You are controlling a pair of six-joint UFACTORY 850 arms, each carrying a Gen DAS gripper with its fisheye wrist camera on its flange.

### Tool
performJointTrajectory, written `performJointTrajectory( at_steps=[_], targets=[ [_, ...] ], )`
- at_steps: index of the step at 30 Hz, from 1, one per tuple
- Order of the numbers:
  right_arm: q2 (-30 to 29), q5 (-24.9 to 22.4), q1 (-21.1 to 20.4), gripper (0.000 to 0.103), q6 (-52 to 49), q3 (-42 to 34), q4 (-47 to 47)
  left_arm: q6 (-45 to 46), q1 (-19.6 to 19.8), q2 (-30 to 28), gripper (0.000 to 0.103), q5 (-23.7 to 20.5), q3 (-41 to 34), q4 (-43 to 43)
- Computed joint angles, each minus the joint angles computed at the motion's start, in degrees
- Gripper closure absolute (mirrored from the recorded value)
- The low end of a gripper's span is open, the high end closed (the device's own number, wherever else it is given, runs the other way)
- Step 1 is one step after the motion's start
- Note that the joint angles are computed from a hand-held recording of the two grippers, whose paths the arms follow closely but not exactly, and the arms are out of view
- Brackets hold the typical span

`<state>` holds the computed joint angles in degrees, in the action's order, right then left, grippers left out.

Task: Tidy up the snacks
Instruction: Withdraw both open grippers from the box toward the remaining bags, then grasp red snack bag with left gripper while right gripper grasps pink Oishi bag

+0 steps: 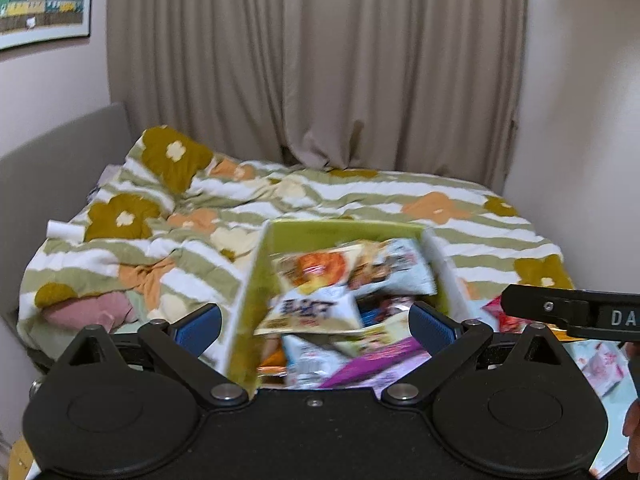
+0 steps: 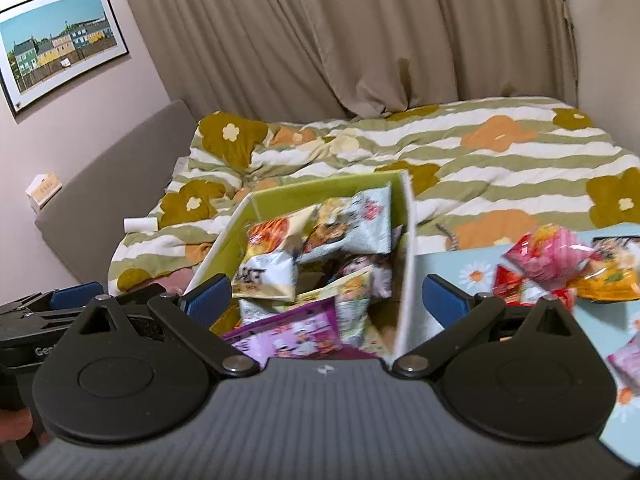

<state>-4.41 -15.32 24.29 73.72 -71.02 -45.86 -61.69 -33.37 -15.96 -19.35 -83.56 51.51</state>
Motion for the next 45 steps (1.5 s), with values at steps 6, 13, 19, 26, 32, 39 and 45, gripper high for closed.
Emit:
performJointTrajectory(
  at_steps=[6, 13, 19, 26, 32, 39, 45],
  targets=[
    [6.16, 0.38, -3.69, 0.0, -6.01, 5.12, 3.45, -2.83, -4.66, -1.6, 0.001, -1.06, -2.71, 2.64],
    [13.21, 0.59, -9.61, 0.0, -15.89, 11.51, 10.41, 0.6, -9.47, -5.29, 0.001, -2.48, -7.67, -1.04],
    [16.87, 1.68, -16.4, 0.0, -32.81, 15.4, 25.51, 5.86, -12.78, -9.63, 0.001, -4.27, -12.99, -6.59],
    [18.39, 2.28, -24.66, 0.0, -60.96, 18.48, 50.38, 10.93, -15.06, -16.51, 0.001, -7.21, -21.12, -13.25],
    [17.01, 1.56, -30.54, 0.0, -83.22, 19.95, 67.56, 15.87, -15.63, -24.69, 0.001, -11.1, -30.97, -20.74],
    [13.4, 1.45, -34.54, 0.0, -95.67, 20.87, 77.64, 19.94, -15.46, -34.92, 0.001, -17.4, -43.99, -26.58],
    [10.4, 0.93, -36.31, 0.0, -100.65, 21.21, 82.94, 27.64, -14.24, -43.82, 0.001, -23.17, -56.18, -33.1]
  ],
)
